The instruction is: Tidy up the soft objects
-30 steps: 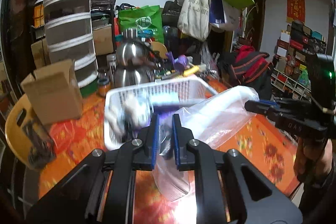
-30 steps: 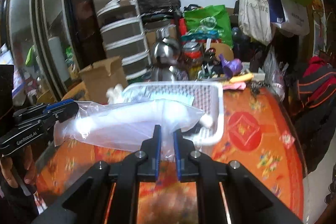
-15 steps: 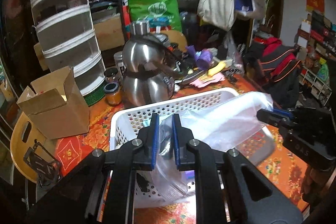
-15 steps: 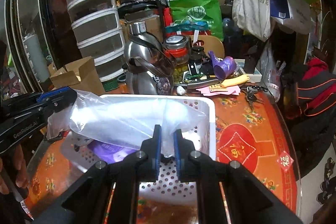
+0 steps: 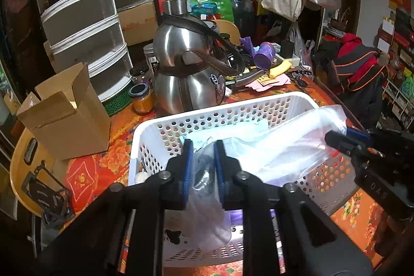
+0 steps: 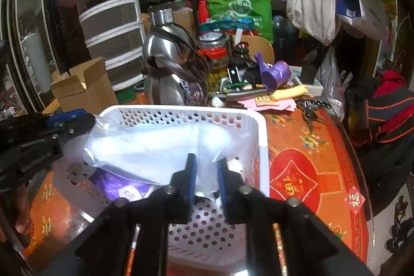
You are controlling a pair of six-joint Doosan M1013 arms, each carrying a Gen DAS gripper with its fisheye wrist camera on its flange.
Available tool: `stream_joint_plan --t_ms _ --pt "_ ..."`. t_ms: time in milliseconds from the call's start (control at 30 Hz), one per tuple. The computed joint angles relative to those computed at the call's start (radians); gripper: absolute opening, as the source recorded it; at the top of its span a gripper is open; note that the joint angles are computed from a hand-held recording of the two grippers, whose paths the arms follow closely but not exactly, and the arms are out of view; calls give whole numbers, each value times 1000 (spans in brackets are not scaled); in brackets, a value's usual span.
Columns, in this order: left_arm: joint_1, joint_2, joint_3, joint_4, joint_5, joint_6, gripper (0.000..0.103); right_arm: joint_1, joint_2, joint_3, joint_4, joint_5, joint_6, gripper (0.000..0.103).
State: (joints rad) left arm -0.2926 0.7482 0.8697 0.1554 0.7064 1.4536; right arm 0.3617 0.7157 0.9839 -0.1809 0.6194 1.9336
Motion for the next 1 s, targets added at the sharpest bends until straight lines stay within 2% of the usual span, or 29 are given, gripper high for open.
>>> stream_joint_plan --t_ms 67,100,133,167,200,233,367,400,467,533,600,700,800,933,1000 --pt "3 -11 24 14 -28 -20 33 1 -6 13 -16 -10 11 37" --pt "4 -16 32 18 -35 -27 38 0 -10 21 -8 -18 6 47" --pt "7 -21 43 12 -46 -27 48 0 -13 26 -7 -23 7 54" --pt "9 -31 62 11 -69 -30 59 2 -21 41 -23 -36 22 68" --pt "9 -40 79 24 -89 -45 63 3 -30 56 -38 -52 36 76" --pt "9 -51 98 33 -107 -59 71 4 -35 65 -45 -64 42 79" --pt "13 -99 177 21 -176 -71 83 11 -61 105 -71 -95 68 93" --pt "12 -111 196 30 -187 -78 85 13 -66 113 -62 -95 64 101" --pt "11 -144 252 29 -235 -72 96 22 -76 126 -92 -77 86 103" --pt "10 -181 314 39 -288 -76 102 32 -100 170 -136 -118 127 103" --pt "8 -219 378 54 -329 -91 103 42 -128 217 -196 -150 192 103" --pt "6 -275 467 69 -367 -112 103 69 -176 298 -361 -198 331 103" --pt "-2 -336 571 204 -402 -245 103 110 -217 355 -548 -151 500 103" --pt "1 -409 695 190 -447 -245 103 149 -286 463 -684 -202 623 103" --pt "0 -449 761 201 -471 -264 103 179 -318 512 -787 -180 720 103"
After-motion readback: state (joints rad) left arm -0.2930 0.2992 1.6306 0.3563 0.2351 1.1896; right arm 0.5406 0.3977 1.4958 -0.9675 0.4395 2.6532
